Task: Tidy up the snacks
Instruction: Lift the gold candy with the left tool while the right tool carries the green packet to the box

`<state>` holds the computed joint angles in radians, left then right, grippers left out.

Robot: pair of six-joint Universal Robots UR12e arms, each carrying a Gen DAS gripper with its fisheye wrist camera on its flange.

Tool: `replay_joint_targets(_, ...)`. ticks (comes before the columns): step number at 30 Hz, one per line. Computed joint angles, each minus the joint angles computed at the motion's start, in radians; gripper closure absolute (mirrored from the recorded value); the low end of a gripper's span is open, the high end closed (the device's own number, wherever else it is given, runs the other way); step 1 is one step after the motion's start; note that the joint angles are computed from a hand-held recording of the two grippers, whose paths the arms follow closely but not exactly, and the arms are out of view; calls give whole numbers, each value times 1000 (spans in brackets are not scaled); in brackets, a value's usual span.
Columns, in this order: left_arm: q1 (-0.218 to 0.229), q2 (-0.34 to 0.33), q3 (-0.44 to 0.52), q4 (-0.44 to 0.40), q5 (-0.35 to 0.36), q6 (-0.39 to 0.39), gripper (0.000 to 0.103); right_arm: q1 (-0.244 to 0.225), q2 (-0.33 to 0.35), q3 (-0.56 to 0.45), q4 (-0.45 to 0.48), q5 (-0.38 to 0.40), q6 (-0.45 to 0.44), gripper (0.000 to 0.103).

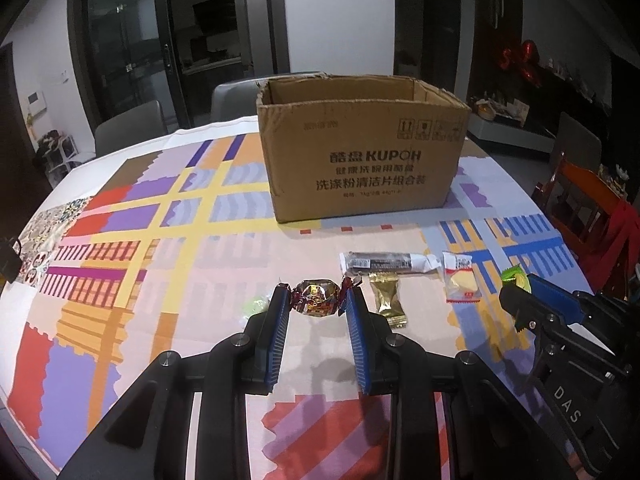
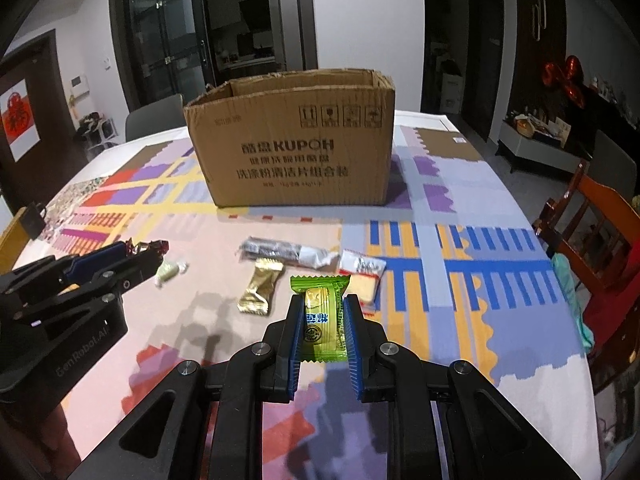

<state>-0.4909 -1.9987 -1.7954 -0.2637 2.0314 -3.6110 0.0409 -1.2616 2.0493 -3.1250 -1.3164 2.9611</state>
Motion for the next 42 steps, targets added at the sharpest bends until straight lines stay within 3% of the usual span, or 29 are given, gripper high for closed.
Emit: replay_joint_targets(42, 29, -1, 102, -14, 33, 28, 74, 3, 7, -132, -3, 51, 3, 82)
